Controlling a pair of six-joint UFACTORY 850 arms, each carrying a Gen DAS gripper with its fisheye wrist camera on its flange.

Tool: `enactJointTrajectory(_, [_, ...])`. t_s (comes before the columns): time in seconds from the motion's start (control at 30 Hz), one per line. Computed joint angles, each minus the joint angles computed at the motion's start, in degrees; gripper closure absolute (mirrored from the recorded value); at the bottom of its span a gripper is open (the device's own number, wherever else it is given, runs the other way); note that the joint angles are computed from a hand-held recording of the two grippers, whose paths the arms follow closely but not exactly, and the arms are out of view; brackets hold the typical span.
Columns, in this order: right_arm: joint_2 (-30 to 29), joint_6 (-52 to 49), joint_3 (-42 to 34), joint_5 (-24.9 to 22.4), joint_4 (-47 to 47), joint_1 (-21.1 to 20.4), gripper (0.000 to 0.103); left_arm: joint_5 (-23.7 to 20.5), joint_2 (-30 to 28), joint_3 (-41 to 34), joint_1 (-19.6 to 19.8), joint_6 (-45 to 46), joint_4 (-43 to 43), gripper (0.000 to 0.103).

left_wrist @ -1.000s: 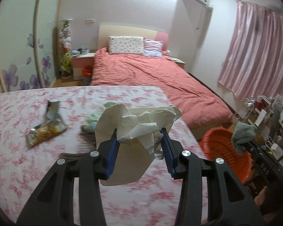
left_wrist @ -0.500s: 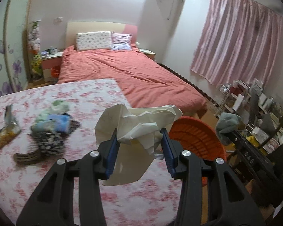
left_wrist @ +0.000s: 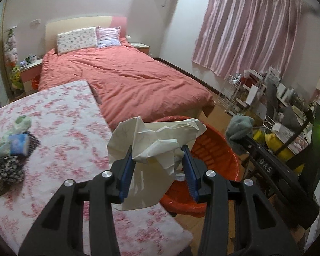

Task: Collect trash
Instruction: 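Carry the tissue and sock over the orange basket and open both grippers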

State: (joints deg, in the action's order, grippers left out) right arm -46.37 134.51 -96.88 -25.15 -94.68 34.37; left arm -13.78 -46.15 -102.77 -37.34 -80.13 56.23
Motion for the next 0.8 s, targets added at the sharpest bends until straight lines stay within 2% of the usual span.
enactJointTrajectory(0.13, [-1.2, -3.1, -1.6, 1.0, 4.3, -0.8, 0.089, -0.6, -4.3, -5.8, -0.2, 13.5, -12.8, 0.060])
enactJointTrajectory(0.27, [-2.4, -6.6, -3.2, 2.5, 8.7, -1.7, 0.073, -2.9, -8.6, -11.8, 0.1, 25.5, -24.8, 0.055])
enactJointTrajectory(0.3, [-2.4, -7.1, -3.1, 2.8, 9.1, -1.9, 0.072, -3.6, -9.6, -13.2, 0.2, 27.7, -27.0, 0.052])
enactJointTrajectory(0.4, [-2.6, -8.7, -3.0, 3.3, 10.9, -2.1, 0.064, -4.3, -10.5, -14.1, 0.6, 29.8, -29.3, 0.048])
enactJointTrajectory(0.57, [-2.3, -12.1, -3.1, 2.0, 13.8, -1.4, 0.055, -5.4, -9.5, -11.9, 1.1, 23.7, -23.3, 0.043])
enactJointTrajectory(0.73, [-2.3, -15.1, -4.1, 0.8, 15.1, -1.1, 0.044, -6.6, -5.7, -5.6, 1.6, 11.8, -11.7, 0.036])
enactJointTrajectory(0.8, [-2.2, -15.9, -4.3, 0.3, 15.2, -0.6, 0.043, -7.0, -4.2, -3.0, 1.9, 7.3, -7.7, 0.033])
